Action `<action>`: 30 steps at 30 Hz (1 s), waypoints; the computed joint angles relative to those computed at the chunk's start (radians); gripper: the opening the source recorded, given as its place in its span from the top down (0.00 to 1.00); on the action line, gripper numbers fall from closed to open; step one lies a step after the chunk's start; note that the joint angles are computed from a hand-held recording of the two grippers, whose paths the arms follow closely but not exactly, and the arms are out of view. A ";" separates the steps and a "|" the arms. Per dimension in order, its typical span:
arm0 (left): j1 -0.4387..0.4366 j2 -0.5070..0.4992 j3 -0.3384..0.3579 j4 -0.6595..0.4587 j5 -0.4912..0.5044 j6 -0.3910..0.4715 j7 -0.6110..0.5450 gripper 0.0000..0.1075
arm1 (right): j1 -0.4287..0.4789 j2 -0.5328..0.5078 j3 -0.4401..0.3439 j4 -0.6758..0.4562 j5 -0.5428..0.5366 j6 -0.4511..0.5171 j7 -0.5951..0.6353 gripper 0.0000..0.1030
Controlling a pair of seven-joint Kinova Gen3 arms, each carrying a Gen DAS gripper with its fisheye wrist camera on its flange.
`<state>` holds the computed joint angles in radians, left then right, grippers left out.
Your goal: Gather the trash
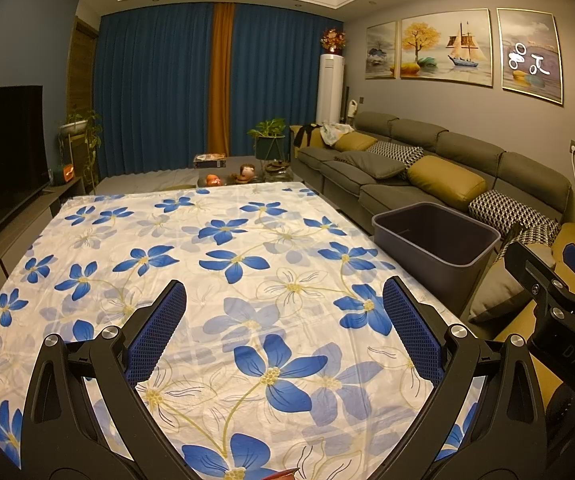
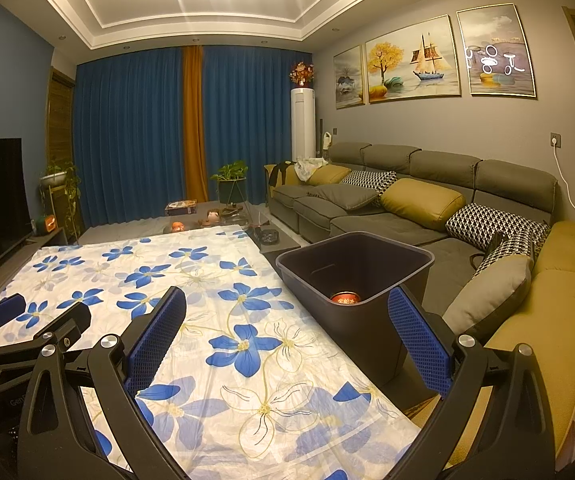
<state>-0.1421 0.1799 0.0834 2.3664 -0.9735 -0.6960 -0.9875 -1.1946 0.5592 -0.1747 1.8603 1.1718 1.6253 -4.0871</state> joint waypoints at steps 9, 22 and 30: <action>0.000 0.000 0.000 0.000 0.001 0.000 -0.001 0.10 | 0.001 0.000 0.001 -0.003 0.001 -0.001 0.003 0.05; 0.001 0.005 0.000 0.002 0.001 -0.004 -0.009 0.10 | 0.003 0.001 0.002 -0.008 0.002 -0.006 0.005 0.05; -0.002 0.011 -0.002 0.019 0.022 -0.027 -0.068 0.22 | 0.002 0.003 0.002 -0.002 0.001 -0.010 -0.006 0.05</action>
